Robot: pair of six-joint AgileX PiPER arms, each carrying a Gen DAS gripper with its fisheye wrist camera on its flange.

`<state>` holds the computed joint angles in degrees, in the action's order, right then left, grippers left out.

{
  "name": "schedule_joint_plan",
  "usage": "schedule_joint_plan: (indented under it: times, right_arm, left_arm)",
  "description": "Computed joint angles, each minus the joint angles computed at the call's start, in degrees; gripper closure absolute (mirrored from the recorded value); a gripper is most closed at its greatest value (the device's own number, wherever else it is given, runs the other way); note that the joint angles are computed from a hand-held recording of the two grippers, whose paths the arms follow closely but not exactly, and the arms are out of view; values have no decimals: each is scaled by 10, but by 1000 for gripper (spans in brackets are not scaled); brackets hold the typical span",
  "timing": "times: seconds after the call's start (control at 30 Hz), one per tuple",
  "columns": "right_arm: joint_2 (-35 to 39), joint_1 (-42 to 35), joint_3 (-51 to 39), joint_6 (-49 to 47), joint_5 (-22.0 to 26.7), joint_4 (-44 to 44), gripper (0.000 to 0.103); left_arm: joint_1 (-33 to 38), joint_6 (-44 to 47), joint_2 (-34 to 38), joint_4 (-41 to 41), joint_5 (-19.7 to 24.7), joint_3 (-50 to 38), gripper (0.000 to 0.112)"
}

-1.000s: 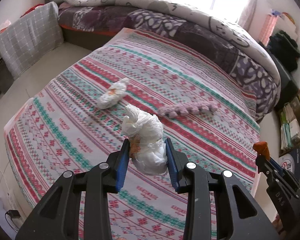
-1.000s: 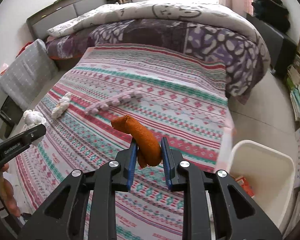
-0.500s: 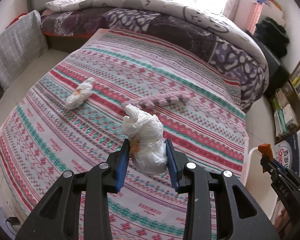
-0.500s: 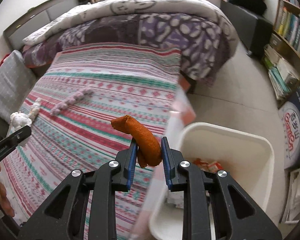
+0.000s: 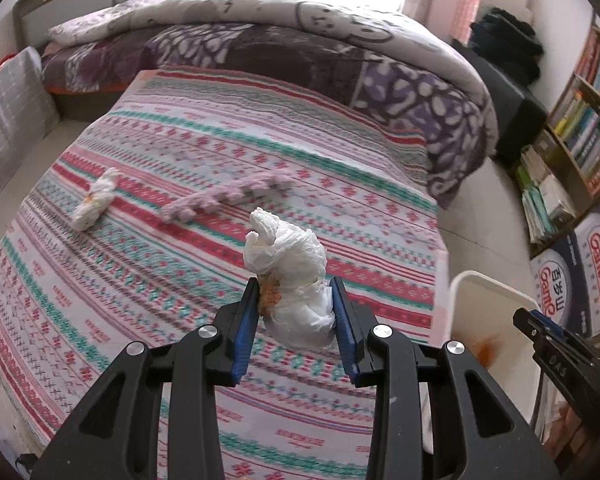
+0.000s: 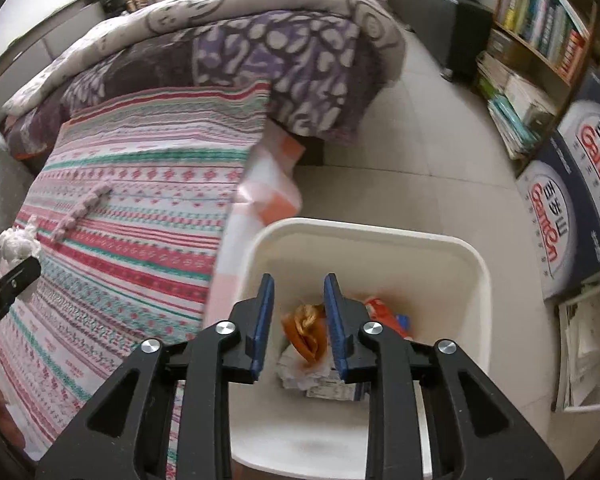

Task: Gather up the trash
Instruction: 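Carry both items to the bin and open the right tool to drop the orange piece, then open the left tool over the bin to drop the tissue ball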

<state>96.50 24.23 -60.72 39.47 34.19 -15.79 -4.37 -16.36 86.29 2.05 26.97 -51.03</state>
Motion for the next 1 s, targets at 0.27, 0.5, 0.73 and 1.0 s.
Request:
schedule_joint_plan:
  times: [0.27,0.5,0.73,1.0]
  right_arm:
    - [-34,-55,37,-1,-13,18,49]
    - [-59,-97,61,18,-17,13,32]
    - [-83,-138,85,28,-23,11,24]
    - [-104,-169,102,41,-33,7,19]
  left_arm:
    - [-62,-53,14,34,6,-14,77]
    - [-119,-85,20,53,17,-30,76]
    - [-187,-110,26,75,24,-39,76]
    - [-227,-6,28,-27,17,-42,75]
